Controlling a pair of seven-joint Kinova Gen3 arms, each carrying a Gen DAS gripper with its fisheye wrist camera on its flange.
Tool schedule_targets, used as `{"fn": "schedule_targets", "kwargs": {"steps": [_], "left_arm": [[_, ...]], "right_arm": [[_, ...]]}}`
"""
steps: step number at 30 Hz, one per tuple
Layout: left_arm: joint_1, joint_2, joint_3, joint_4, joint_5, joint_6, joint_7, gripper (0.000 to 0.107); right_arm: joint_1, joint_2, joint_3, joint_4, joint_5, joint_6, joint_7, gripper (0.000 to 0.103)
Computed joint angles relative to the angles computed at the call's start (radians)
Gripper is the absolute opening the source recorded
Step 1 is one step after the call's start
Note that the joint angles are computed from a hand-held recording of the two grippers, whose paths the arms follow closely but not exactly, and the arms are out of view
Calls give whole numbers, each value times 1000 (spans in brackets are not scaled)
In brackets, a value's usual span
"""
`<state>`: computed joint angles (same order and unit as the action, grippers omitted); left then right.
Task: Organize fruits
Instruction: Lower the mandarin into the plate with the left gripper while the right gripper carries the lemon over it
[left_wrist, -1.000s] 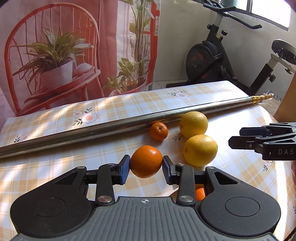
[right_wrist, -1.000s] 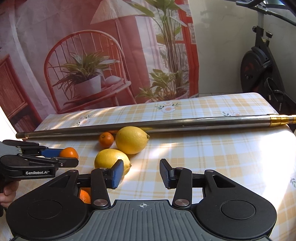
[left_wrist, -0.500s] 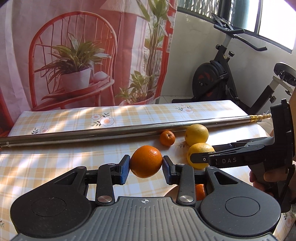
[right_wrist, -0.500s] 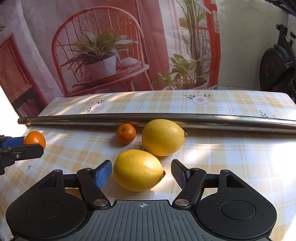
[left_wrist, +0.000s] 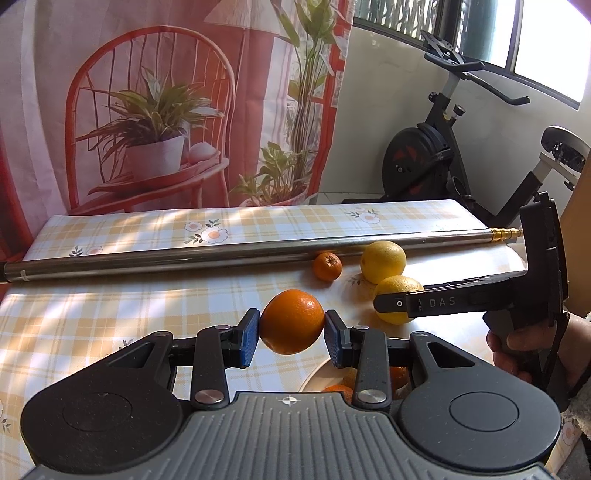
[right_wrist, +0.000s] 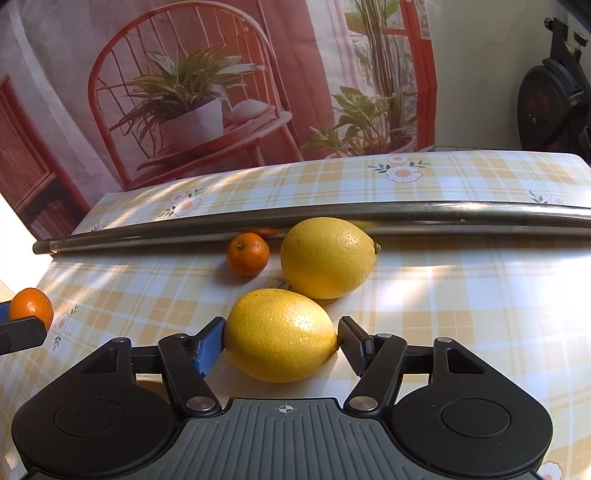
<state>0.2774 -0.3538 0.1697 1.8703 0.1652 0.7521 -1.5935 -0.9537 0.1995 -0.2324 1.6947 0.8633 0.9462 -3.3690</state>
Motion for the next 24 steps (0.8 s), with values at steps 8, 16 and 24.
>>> {"fn": "schedule_targets", "kwargs": {"steps": [8,16,24], "left_arm": [[26,-47,-16,18,35,36,-19,40],[53,-45,-28,36,85,91,-48,40],[75,-58,-15,79,126,146,-78,39]], "right_arm": [[-55,-52,-41,42,82,86,-137,61],[-103,-90,-125,65,123,187,-253,61],[-177,-94,-182,73,162,289,-384,62]]}}
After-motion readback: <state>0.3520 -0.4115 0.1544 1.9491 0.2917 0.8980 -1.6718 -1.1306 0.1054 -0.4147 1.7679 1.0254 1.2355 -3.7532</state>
